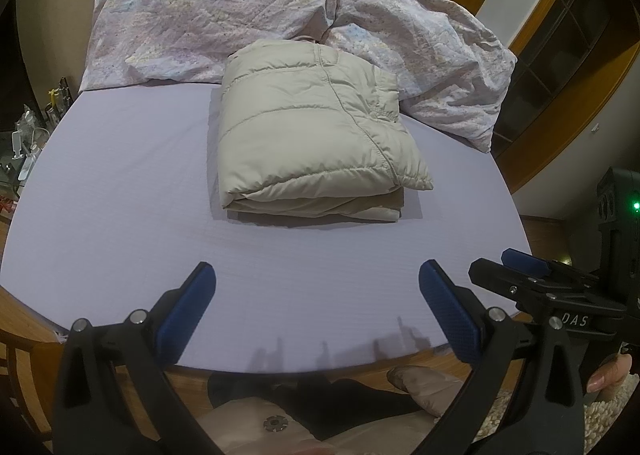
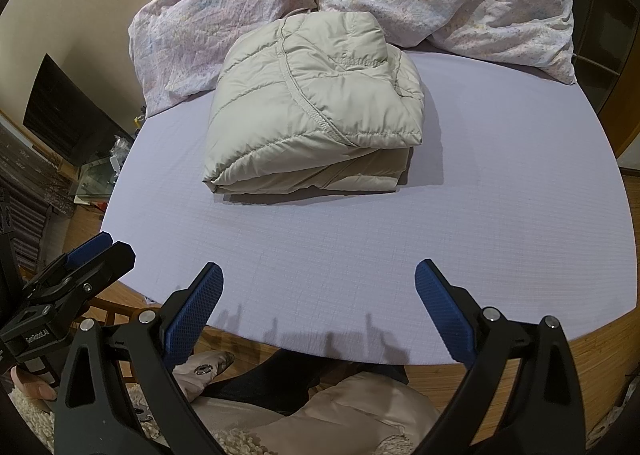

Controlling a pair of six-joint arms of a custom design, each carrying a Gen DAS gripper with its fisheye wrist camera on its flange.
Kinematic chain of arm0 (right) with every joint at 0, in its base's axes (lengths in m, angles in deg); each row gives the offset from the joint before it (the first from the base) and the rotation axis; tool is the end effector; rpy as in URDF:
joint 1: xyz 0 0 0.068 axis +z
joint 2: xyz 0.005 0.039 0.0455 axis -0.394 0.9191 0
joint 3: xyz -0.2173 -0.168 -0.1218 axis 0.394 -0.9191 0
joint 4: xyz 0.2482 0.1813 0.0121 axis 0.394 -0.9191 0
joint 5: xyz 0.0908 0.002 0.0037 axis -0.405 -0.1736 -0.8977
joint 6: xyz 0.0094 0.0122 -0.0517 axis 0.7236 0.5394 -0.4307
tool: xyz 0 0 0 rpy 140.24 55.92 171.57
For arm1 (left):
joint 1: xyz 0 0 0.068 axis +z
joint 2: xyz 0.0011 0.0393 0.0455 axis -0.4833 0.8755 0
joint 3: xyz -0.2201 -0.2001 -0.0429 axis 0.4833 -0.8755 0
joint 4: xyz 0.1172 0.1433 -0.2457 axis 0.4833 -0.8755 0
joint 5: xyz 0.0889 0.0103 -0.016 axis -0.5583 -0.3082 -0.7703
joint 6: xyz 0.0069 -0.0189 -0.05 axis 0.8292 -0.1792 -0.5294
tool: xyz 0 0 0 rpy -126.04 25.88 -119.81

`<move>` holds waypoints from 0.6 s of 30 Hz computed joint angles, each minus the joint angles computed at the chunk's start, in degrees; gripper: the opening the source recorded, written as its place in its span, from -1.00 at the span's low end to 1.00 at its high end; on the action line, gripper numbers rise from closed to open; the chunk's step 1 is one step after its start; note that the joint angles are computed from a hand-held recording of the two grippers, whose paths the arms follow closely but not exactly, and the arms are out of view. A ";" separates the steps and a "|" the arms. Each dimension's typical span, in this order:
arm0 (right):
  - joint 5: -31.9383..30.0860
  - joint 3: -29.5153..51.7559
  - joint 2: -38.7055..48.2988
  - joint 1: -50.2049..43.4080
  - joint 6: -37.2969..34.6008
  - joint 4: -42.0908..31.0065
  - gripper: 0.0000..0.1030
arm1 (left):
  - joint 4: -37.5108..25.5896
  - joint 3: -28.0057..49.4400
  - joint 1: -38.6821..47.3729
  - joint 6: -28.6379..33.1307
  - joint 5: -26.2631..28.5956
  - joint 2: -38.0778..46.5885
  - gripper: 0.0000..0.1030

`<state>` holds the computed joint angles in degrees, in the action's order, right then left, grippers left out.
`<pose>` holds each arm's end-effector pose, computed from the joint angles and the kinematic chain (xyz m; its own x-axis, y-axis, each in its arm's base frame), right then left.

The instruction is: Fold large clothes

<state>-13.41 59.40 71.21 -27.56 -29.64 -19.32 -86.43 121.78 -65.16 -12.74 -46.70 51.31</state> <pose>0.1727 0.0023 0.1872 -0.7855 -0.1305 -0.6049 -0.3369 0.9101 0.2412 0.1304 -0.0860 0.3027 -0.8015 -0.2965 -0.5193 -0.1620 0.9436 -0.2886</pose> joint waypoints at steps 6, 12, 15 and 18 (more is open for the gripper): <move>-0.10 0.12 0.16 -0.14 -0.20 -0.05 0.91 | -0.01 0.04 -0.03 -0.06 -0.02 0.07 0.95; -0.07 0.16 0.27 -0.12 -0.24 -0.03 0.91 | 0.02 0.09 0.04 0.04 0.00 0.12 0.95; -0.12 0.21 0.27 -0.20 -0.29 -0.09 0.91 | -0.10 -0.03 0.45 0.26 0.19 -0.13 0.95; -0.02 0.13 0.20 -0.01 -0.14 -0.01 0.91 | -0.23 -0.36 0.93 0.64 0.48 -0.65 0.95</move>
